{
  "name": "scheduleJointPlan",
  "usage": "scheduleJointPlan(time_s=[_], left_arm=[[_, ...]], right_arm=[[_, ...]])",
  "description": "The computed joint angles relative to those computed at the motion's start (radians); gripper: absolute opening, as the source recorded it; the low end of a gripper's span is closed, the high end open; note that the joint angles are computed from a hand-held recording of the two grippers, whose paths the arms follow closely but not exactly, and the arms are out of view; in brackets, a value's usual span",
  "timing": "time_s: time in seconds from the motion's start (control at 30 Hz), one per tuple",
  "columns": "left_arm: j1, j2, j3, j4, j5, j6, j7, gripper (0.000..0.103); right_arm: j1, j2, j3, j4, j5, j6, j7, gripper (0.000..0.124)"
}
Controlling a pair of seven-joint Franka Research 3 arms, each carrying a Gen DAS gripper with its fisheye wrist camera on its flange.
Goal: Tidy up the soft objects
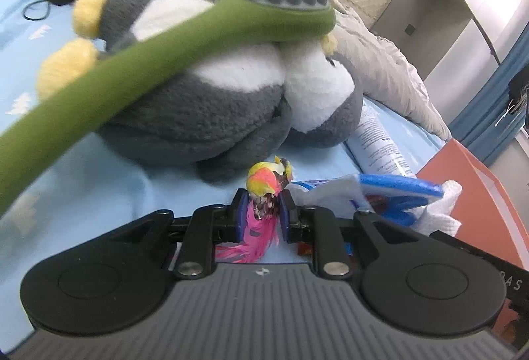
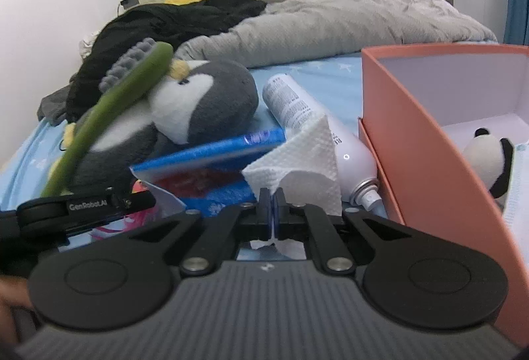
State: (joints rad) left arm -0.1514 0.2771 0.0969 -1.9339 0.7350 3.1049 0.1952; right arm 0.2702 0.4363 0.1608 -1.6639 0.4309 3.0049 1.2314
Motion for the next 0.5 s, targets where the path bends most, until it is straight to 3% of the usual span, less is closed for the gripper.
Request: scheduleJointPlan(time_s=[0.17,0.5], left_arm=[[-0.01,-0.104,-0.003,-0.084,0.077,-0.035,-0.065,0.023],[0.071,-0.304,-0.15,-0.246,0.134,-0.099,-0.085,0.023]], right_arm=[[-0.031,-0.085,0.041,-0.098,0.05,0.032,-0.057,0.004],[-0.06,-0.285,0.091,-0.312,0.276,0.046,-0.274,0.004]])
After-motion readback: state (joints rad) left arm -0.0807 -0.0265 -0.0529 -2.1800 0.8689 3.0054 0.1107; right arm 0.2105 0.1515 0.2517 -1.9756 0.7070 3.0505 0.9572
